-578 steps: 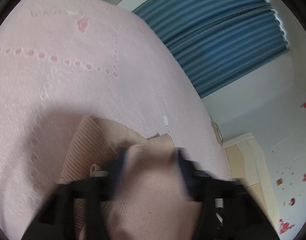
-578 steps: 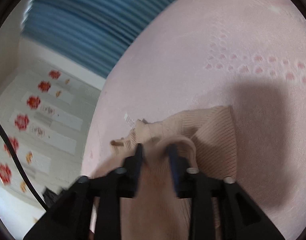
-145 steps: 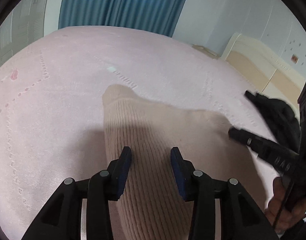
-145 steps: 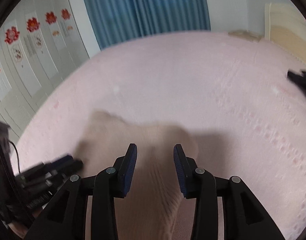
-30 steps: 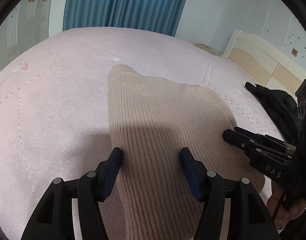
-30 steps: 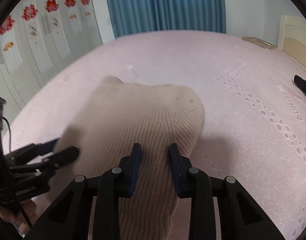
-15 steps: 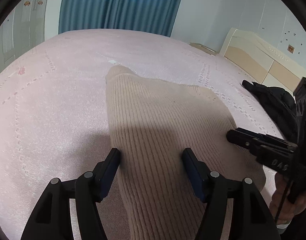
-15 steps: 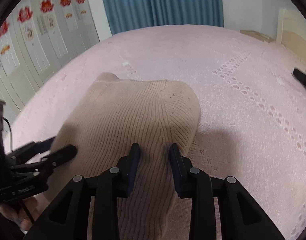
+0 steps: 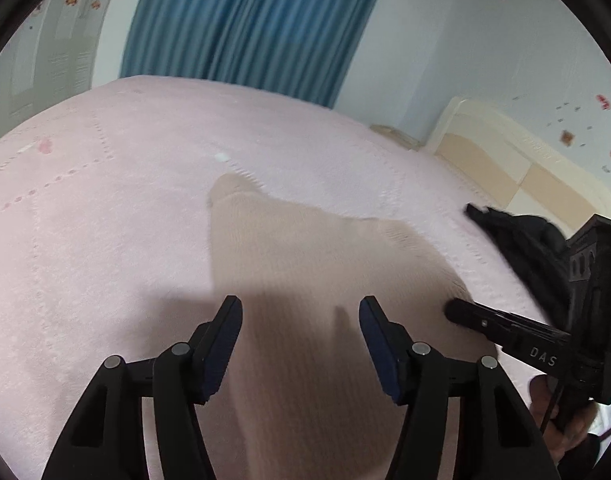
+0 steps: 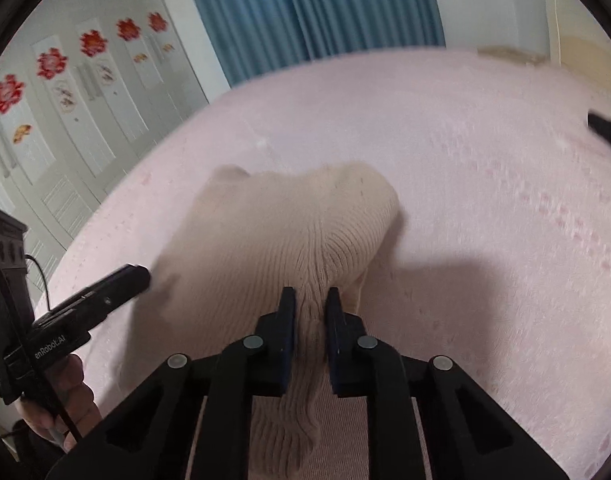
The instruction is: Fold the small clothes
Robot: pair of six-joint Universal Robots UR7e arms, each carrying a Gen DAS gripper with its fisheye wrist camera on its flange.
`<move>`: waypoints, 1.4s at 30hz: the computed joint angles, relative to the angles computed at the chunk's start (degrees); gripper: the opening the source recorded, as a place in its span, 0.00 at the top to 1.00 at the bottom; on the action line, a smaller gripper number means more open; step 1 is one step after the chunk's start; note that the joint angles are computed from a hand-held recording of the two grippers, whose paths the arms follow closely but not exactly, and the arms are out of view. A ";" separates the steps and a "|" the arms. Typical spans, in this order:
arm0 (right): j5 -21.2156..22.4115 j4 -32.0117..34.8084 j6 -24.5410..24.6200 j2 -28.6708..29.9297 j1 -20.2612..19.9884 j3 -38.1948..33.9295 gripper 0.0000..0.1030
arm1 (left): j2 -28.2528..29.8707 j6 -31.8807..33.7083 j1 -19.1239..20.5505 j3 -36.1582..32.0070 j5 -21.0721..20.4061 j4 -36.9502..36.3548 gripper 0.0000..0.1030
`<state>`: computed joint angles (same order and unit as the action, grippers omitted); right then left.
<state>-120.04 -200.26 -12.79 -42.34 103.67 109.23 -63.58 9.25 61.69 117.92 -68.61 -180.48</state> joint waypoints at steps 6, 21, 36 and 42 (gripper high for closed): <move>-7.19 6.67 2.94 1.51 -0.16 -2.79 0.88 | 1.86 2.09 -1.28 -0.53 5.31 1.64 0.55; 0.40 -3.44 -4.32 3.36 1.22 -4.40 0.77 | 2.15 1.26 0.06 -1.95 1.80 0.89 0.66; -7.49 5.73 -3.75 5.50 0.94 -7.65 0.84 | 4.39 4.61 -0.69 -2.33 7.09 1.03 0.64; -6.24 6.92 -1.89 4.64 0.53 -6.97 0.84 | 4.72 4.77 -0.95 -2.43 7.92 1.11 0.63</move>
